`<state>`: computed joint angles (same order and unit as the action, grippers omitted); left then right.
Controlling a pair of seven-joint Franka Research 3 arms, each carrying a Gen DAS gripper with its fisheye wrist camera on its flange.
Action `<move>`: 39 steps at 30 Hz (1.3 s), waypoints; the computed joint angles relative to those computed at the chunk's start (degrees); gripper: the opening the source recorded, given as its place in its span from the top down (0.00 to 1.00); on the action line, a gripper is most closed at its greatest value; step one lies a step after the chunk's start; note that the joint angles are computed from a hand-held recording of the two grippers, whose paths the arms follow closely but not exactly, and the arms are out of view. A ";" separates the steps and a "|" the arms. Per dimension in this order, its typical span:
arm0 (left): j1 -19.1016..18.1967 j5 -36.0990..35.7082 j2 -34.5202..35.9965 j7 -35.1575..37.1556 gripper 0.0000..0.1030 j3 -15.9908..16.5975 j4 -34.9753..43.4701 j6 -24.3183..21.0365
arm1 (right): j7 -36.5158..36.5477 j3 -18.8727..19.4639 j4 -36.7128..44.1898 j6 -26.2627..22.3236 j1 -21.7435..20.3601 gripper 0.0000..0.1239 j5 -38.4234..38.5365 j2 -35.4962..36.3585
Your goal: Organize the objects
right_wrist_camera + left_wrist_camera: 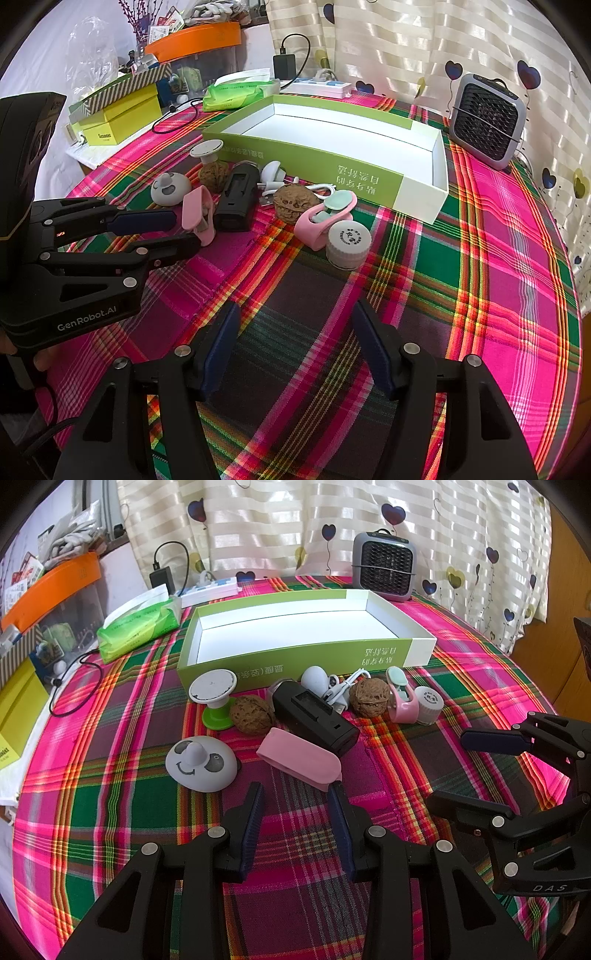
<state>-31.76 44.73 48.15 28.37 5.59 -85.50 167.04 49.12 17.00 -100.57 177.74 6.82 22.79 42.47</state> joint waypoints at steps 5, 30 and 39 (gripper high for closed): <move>-0.09 -0.08 0.01 0.03 0.67 0.04 0.03 -0.06 | 0.08 0.00 0.00 -0.02 -0.01 0.48 -0.08 0.00; -0.15 0.08 0.09 0.01 0.67 0.09 0.21 -0.34 | 0.09 0.06 -0.03 -0.09 -0.08 0.48 -0.09 -0.04; 0.33 -0.80 0.13 0.09 0.67 -0.66 0.27 -0.30 | 0.42 0.11 0.33 -0.08 0.12 0.48 -0.11 0.25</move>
<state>-31.43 43.93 48.28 28.45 4.93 -85.23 166.74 49.54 17.11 -100.24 177.65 6.94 22.68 42.72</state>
